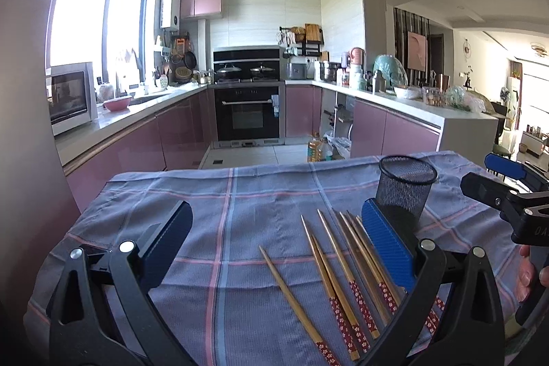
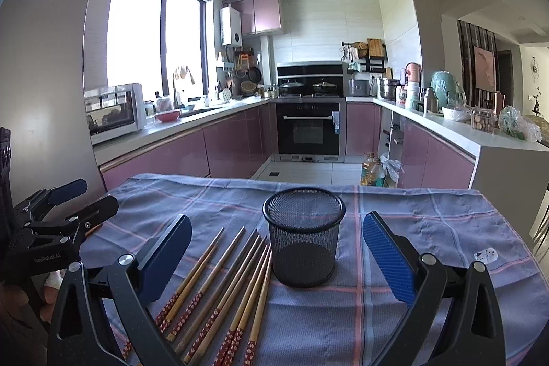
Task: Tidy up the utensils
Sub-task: 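Lower the left tool to one chopstick while the right tool lowers to another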
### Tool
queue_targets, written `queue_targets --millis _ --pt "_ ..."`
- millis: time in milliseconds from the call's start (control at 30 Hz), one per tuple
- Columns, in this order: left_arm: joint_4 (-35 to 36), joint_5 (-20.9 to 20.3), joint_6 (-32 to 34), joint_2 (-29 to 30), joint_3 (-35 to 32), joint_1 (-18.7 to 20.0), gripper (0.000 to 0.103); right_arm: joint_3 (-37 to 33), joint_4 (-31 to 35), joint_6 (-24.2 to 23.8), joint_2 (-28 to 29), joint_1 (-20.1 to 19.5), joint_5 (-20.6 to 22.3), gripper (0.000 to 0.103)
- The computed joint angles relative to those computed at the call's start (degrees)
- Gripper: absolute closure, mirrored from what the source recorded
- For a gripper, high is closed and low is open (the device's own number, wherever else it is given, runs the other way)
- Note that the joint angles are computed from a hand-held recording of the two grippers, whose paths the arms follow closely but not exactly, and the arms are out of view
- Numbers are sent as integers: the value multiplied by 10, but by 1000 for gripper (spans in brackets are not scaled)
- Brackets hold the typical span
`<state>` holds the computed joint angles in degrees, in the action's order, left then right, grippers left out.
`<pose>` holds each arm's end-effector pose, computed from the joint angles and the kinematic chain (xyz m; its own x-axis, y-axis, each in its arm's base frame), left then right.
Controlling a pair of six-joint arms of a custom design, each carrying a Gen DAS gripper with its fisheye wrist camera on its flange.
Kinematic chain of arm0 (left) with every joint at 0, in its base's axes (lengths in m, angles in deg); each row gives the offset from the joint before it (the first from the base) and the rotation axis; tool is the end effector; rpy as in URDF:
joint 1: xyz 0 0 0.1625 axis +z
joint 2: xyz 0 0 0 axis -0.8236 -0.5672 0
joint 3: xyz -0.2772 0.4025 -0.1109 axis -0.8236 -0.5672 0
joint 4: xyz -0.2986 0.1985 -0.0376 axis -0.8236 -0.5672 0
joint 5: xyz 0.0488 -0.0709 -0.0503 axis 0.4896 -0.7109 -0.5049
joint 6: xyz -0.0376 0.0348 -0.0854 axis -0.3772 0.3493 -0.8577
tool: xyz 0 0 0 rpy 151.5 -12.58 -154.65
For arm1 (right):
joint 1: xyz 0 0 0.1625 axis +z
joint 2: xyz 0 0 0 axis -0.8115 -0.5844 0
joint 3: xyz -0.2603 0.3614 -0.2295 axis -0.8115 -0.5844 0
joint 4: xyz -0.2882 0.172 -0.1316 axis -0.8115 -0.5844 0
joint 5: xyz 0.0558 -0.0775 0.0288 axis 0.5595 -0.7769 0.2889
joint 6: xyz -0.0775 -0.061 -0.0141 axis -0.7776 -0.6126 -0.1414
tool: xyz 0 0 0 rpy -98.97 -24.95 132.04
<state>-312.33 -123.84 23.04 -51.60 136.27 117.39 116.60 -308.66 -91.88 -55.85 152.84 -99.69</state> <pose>-0.0353 -0.5112 0.2258 -0.6749 -0.1709 -0.7179 0.6353 0.3604 -0.6830 0.2219 -0.5892 0.0843 -0.6468 -0.5275 0.5508 -0.7567 0.3531 -0.5502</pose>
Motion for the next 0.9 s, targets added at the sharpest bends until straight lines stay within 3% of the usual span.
queue_targets --millis 67,300,333,600,733,900 --pt "58 8 -26 -6 -1 12 6 -12 47 -2 0 0 -25 7" --pt "268 -9 -125 -32 -22 62 27 -55 186 15 7 -4 -84 40" --pt "292 -15 -135 -34 -26 68 28 -61 203 18 7 -4 -91 41" --pt "423 -39 -185 -43 -58 95 47 -106 312 33 22 5 -146 68" --pt "481 -48 -218 -52 -67 103 61 -119 337 31 26 5 -159 74" --pt "521 -57 -226 -52 -89 113 67 -133 347 26 33 11 -175 78"
